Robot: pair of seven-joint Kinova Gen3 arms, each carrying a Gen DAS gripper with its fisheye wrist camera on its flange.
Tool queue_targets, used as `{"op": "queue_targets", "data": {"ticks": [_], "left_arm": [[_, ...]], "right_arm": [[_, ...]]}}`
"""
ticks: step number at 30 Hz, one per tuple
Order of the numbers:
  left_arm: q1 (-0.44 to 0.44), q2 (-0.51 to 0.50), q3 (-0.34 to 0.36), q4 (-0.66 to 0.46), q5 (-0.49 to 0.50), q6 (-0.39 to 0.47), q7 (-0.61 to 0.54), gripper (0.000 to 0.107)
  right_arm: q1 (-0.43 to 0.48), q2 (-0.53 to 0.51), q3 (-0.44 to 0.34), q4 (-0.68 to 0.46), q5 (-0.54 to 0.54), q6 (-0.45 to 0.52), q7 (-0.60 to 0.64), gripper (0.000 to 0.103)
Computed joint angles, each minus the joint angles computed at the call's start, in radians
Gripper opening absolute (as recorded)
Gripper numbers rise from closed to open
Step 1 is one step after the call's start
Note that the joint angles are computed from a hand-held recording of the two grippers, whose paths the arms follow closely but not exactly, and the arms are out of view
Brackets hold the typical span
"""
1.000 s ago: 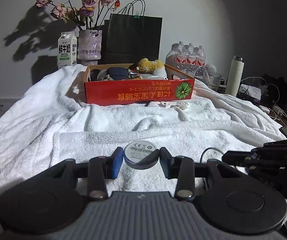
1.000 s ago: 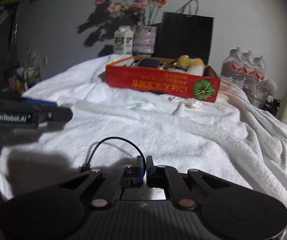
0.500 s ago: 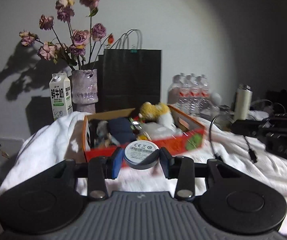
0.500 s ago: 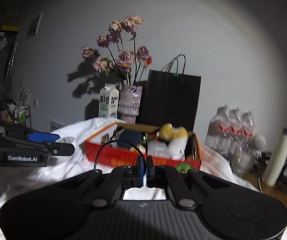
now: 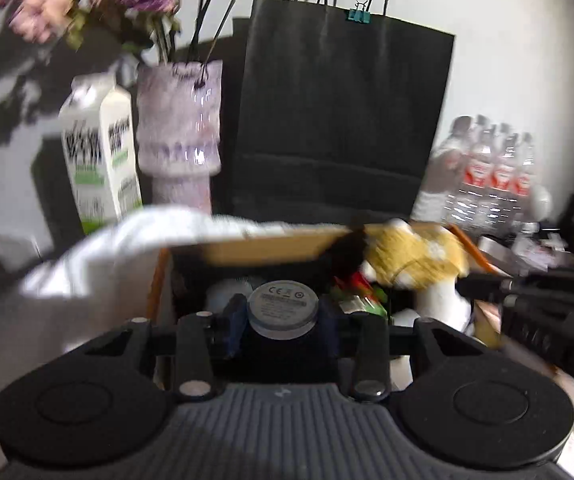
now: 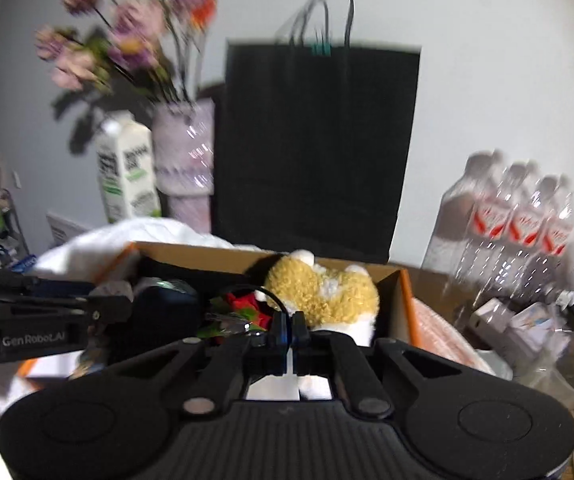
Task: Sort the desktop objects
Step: 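Carry the white tin and black cable up over the red box, then open the left tool to drop the tin while the right tool releases the cable, then move both tools back out of the box toward the towel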
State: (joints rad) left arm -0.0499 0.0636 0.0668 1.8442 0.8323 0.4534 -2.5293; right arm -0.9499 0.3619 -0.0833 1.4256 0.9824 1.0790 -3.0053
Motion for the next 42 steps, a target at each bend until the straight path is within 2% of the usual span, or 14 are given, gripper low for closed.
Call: {"op": "queue_targets", "data": {"ticks": [2, 5, 8, 9, 11, 14, 18, 21, 23, 26, 32, 35, 39, 42], "left_arm": [[-0.026, 0.064, 0.056, -0.053, -0.065, -0.033, 0.065, 0.04], [-0.106, 0.147, 0.152, -0.145, -0.187, 0.029, 0.16, 0.042], [-0.146, 0.157, 0.198, -0.167, -0.22, 0.032, 0.19, 0.077], [-0.157, 0.156, 0.212, -0.177, -0.229, 0.04, 0.205, 0.084], [-0.13, 0.161, 0.185, -0.219, -0.292, 0.084, 0.277, 0.092], [-0.002, 0.157, 0.05, -0.261, -0.391, 0.111, 0.399, 0.102], [0.123, 0.136, -0.103, -0.288, -0.495, 0.194, 0.562, 0.103], [0.079, 0.085, -0.056, -0.252, -0.568, 0.221, 0.636, 0.103], [0.049, 0.031, -0.021, -0.184, -0.597, 0.178, 0.64, 0.103], [0.135, -0.039, -0.084, -0.097, -0.683, 0.124, 0.683, 0.103], [0.365, -0.198, -0.362, 0.056, -0.519, 0.102, 0.49, 0.103], [0.485, -0.324, -0.496, 0.175, -0.483, 0.075, 0.368, 0.103], [0.51, -0.51, -0.595, 0.303, -0.445, 0.114, 0.205, 0.103], [0.425, -0.649, -0.638, 0.406, -0.372, 0.147, 0.083, 0.103]], "right_arm": [[0.033, 0.05, 0.003, -0.068, -0.054, 0.011, 0.063, 0.001], [0.075, 0.107, 0.005, -0.162, -0.145, 0.043, 0.159, 0.005], [0.123, 0.105, -0.032, -0.175, -0.148, 0.035, 0.159, 0.023], [0.124, 0.1, -0.025, -0.177, -0.154, 0.031, 0.157, 0.037], [0.126, 0.075, -0.008, -0.159, -0.164, -0.001, 0.15, 0.041], [0.153, 0.066, -0.022, -0.2, -0.226, 0.025, 0.2, 0.069], [0.138, 0.053, -0.026, -0.22, -0.249, 0.075, 0.237, 0.075], [0.11, 0.024, -0.032, -0.185, -0.235, 0.092, 0.218, 0.078], [0.1, 0.0, -0.049, -0.151, -0.22, 0.095, 0.195, 0.079], [0.074, -0.033, -0.066, -0.097, -0.192, 0.104, 0.135, 0.081], [0.015, -0.128, -0.141, 0.085, -0.074, 0.086, -0.09, 0.085], [0.008, -0.142, -0.246, 0.152, 0.0, 0.15, -0.199, 0.086], [-0.158, -0.161, -0.256, 0.231, 0.063, 0.249, -0.362, 0.087], [-0.297, -0.192, -0.267, 0.322, 0.117, 0.286, -0.484, 0.096]]}}
